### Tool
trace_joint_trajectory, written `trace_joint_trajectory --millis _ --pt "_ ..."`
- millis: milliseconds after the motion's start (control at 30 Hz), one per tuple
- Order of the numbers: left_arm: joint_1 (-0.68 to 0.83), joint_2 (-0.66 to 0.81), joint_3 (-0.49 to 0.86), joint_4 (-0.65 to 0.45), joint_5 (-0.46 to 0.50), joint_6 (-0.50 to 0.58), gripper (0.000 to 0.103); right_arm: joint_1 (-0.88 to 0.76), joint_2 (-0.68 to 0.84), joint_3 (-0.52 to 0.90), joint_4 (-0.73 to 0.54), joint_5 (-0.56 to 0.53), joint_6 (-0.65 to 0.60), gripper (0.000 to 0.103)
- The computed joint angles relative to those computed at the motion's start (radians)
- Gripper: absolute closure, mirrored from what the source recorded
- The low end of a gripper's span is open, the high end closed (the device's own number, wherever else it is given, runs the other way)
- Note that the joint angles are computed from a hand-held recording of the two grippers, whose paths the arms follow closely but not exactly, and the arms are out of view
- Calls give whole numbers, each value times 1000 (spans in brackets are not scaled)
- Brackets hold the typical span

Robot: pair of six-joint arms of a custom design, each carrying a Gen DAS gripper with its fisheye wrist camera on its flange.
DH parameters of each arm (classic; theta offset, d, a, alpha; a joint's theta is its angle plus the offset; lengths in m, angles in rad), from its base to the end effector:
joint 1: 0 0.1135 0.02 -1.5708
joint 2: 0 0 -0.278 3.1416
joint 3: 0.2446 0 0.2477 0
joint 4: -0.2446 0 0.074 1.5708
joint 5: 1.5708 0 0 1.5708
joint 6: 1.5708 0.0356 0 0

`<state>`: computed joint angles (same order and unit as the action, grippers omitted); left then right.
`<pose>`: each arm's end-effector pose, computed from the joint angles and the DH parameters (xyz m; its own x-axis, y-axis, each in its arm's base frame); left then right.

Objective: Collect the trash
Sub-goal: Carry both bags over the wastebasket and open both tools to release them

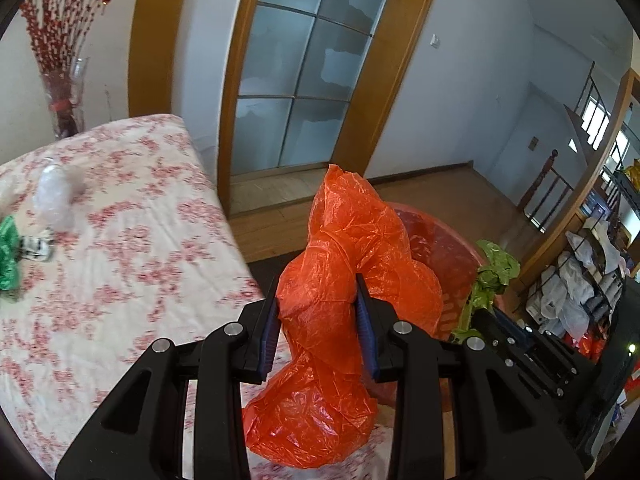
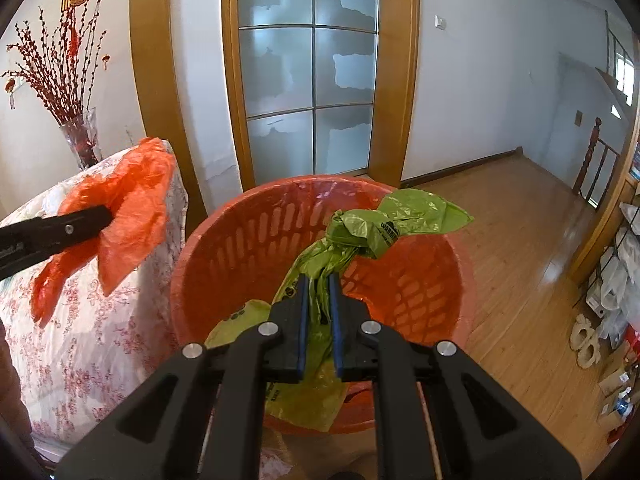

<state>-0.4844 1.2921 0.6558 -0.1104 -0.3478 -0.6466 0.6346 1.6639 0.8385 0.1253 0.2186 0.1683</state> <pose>0.2281 -0.1063 0.2132 -0.6101 -0.3190 -0.7253 -0.1894 0.9476 -0.2574 0.2752 0.1930 0.1843 -0.5861 -0.2284 -0.7774 -0.3520 0.9360 -0.0096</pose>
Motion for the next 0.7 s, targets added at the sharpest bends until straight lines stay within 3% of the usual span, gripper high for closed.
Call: trace_joint_trajectory --millis 467,600,700 --pt "-13 189 100 66 65 10 69 -70 60 16 42 -53 -14 91" --pt "-25 239 133 69 71 9 69 -81 74 22 54 -60 -20 88" --pt "-23 268 146 73 86 5 65 -88 80 16 64 -63 -20 79"
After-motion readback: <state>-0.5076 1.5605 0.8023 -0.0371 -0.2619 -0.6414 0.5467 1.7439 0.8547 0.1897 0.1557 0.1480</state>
